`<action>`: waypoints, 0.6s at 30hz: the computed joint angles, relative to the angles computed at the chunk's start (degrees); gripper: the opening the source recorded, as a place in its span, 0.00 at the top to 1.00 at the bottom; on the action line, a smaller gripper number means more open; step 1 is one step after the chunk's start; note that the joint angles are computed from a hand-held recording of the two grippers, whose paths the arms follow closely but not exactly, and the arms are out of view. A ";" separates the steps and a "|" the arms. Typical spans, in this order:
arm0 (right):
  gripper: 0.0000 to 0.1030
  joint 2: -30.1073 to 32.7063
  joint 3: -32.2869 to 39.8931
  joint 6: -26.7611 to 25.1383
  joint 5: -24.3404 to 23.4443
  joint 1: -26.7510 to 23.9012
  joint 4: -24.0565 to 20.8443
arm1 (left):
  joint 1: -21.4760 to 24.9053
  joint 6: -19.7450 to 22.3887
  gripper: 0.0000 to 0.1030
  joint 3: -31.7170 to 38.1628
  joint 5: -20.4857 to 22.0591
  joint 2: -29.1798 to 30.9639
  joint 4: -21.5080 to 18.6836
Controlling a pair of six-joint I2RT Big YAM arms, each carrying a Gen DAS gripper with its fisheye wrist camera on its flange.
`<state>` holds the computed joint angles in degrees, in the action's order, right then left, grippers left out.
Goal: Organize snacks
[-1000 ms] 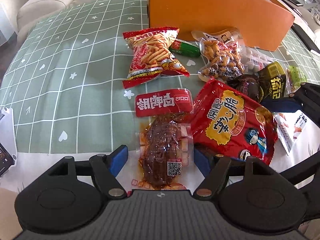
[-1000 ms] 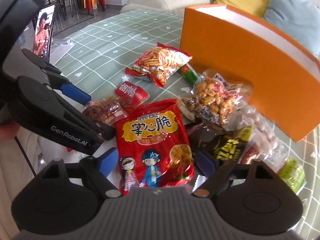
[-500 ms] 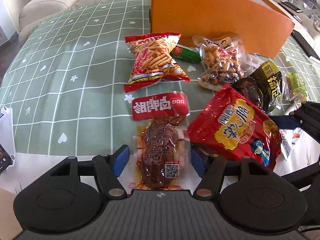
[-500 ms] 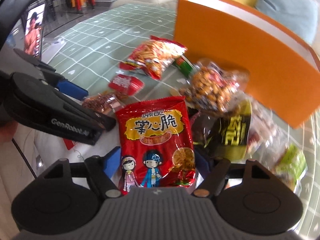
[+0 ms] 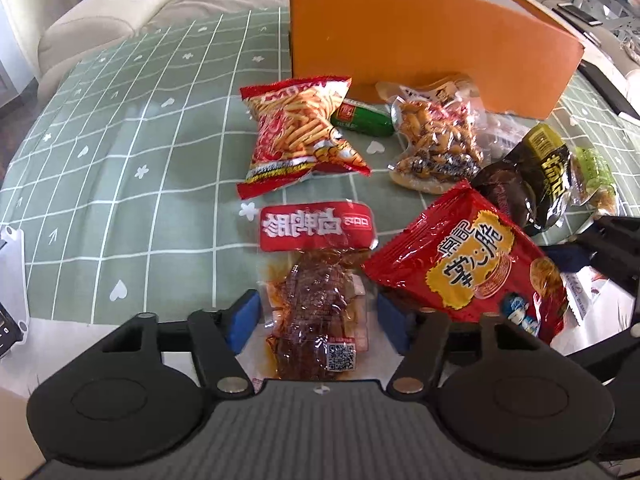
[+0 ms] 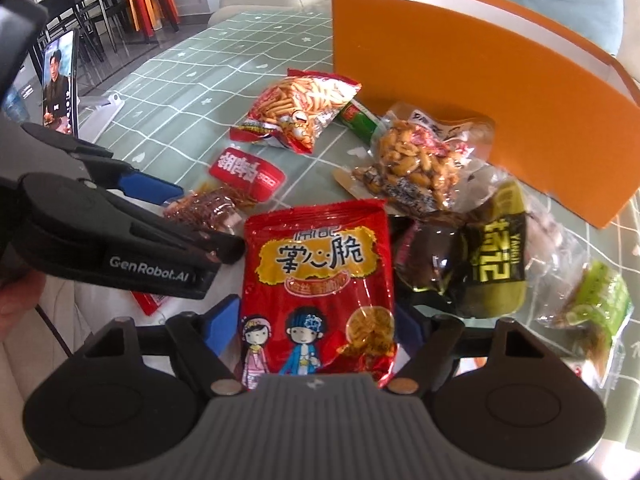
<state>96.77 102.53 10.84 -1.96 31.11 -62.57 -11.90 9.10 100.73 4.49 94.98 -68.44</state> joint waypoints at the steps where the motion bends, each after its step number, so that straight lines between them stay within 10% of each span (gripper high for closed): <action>1: 0.31 -0.23 -0.45 0.00 0.18 0.10 0.65 | -0.06 -0.30 0.31 -0.32 -0.13 -0.17 0.42; 18: 0.36 -8.23 -4.90 2.88 5.27 -1.01 6.61 | -2.52 -6.28 0.35 -2.35 -4.45 -4.76 6.65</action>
<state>88.53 97.62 13.72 3.31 30.11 -55.96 -14.42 2.82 98.38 0.04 90.23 -61.79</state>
